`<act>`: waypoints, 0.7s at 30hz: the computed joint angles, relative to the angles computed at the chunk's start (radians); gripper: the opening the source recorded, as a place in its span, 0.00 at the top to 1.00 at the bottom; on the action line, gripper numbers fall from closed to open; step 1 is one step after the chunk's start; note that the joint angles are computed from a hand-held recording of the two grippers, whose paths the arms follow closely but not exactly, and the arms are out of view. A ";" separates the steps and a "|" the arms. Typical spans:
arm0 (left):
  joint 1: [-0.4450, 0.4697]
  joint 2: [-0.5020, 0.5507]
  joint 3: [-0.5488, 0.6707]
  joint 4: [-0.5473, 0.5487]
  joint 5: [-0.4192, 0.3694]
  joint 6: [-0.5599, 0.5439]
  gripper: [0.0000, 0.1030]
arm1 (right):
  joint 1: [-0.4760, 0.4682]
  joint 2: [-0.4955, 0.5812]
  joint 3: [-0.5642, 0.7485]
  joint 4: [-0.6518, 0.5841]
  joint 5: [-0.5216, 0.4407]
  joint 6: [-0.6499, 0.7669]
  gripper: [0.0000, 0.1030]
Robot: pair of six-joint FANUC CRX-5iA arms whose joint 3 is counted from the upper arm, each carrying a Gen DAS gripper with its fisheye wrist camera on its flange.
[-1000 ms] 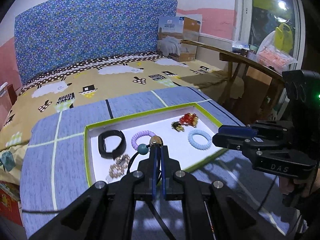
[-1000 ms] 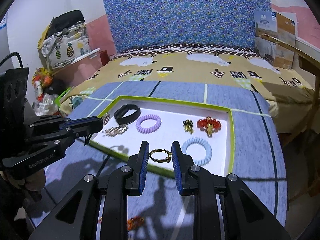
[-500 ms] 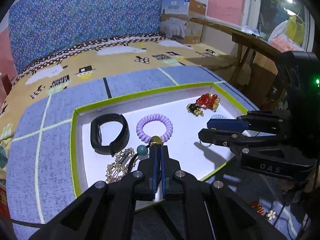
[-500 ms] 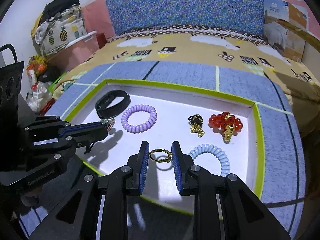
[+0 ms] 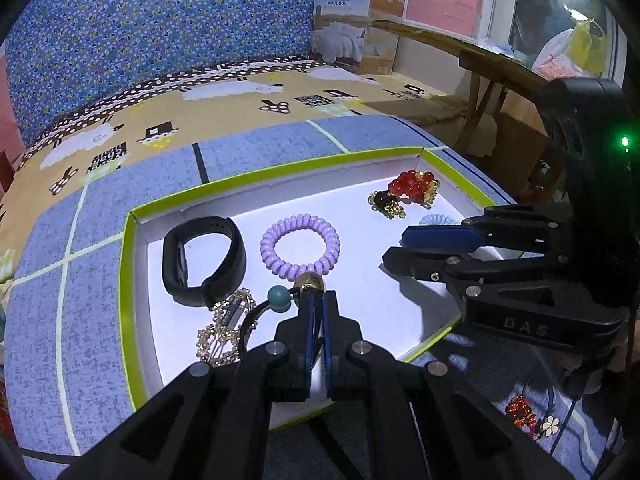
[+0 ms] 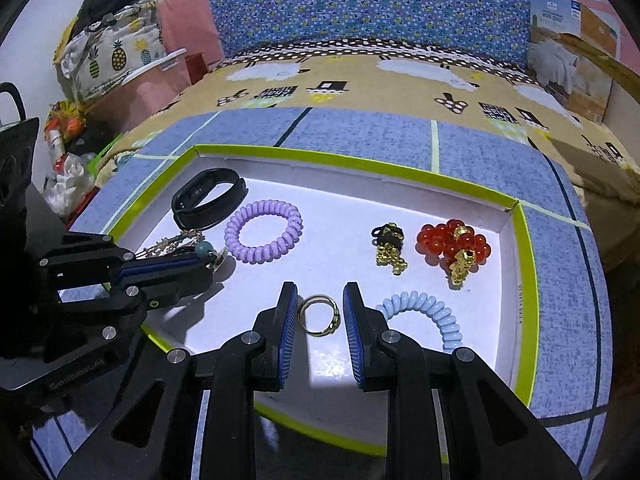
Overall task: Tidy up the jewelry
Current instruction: 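Carry black cord hair tie and gold ring into the green tray and open both tools, then move both tools toward the red tassel keychain and grey flower hair tie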
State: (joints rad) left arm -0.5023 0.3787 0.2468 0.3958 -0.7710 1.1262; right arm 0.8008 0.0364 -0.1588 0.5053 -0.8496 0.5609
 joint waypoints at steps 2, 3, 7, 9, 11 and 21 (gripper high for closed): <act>0.001 -0.002 -0.002 0.003 -0.001 0.000 0.95 | -0.001 -0.001 -0.002 0.003 -0.002 -0.003 0.77; 0.002 -0.005 -0.006 0.007 0.002 -0.002 0.94 | 0.000 -0.004 -0.005 0.006 -0.002 -0.009 0.76; 0.008 -0.024 -0.034 0.032 0.019 -0.014 0.85 | 0.005 -0.027 -0.024 0.032 0.005 -0.040 0.74; 0.011 -0.043 -0.061 0.055 0.037 -0.028 0.81 | 0.012 -0.046 -0.040 0.055 0.013 -0.063 0.74; 0.015 -0.064 -0.089 0.076 0.055 -0.042 0.81 | 0.022 -0.060 -0.051 0.077 0.013 -0.085 0.74; 0.020 -0.231 -0.295 0.184 0.164 -0.117 0.81 | 0.139 -0.205 -0.178 0.230 -0.036 -0.297 0.74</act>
State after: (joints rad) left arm -0.4819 0.1475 -0.0483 0.5795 -0.6069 1.0094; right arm 0.9402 -0.1686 -0.3367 0.7356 -0.8853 0.2640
